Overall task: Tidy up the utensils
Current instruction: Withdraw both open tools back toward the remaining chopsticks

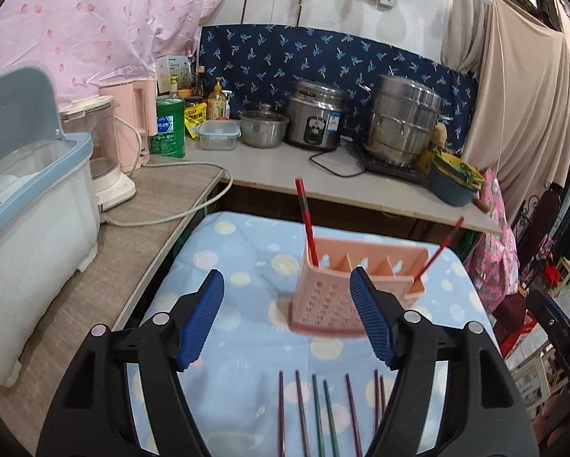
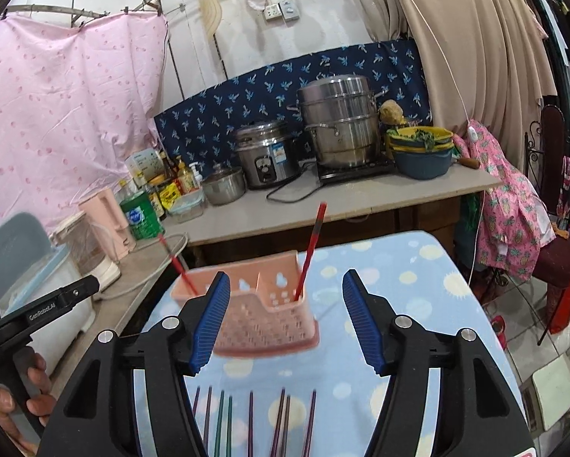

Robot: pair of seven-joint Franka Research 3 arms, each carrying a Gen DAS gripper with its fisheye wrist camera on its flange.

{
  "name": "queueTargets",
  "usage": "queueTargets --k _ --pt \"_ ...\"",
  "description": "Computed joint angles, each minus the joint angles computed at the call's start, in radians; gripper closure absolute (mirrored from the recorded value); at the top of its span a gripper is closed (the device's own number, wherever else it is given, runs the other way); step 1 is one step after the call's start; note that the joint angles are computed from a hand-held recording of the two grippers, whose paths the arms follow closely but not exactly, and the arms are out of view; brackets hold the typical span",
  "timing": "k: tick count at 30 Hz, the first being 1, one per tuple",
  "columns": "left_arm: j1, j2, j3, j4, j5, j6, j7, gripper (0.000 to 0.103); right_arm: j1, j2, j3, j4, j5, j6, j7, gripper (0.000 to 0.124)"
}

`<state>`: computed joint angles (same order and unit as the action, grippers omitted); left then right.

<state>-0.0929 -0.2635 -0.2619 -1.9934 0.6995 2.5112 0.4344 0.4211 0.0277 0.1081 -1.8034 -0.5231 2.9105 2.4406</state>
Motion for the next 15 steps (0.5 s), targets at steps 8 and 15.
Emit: queueTargets --k 8,15 --pt "-0.035 -0.098 -0.014 -0.148 -0.066 -0.023 0.012 0.034 -0.034 -0.115 0.058 -0.197 0.067 -0.023 -0.027 0.064" --pt "-0.058 -0.141 -0.028 -0.235 -0.122 -0.044 0.016 0.034 -0.063 -0.171 0.108 -0.302 0.106 -0.060 -0.063 0.064"
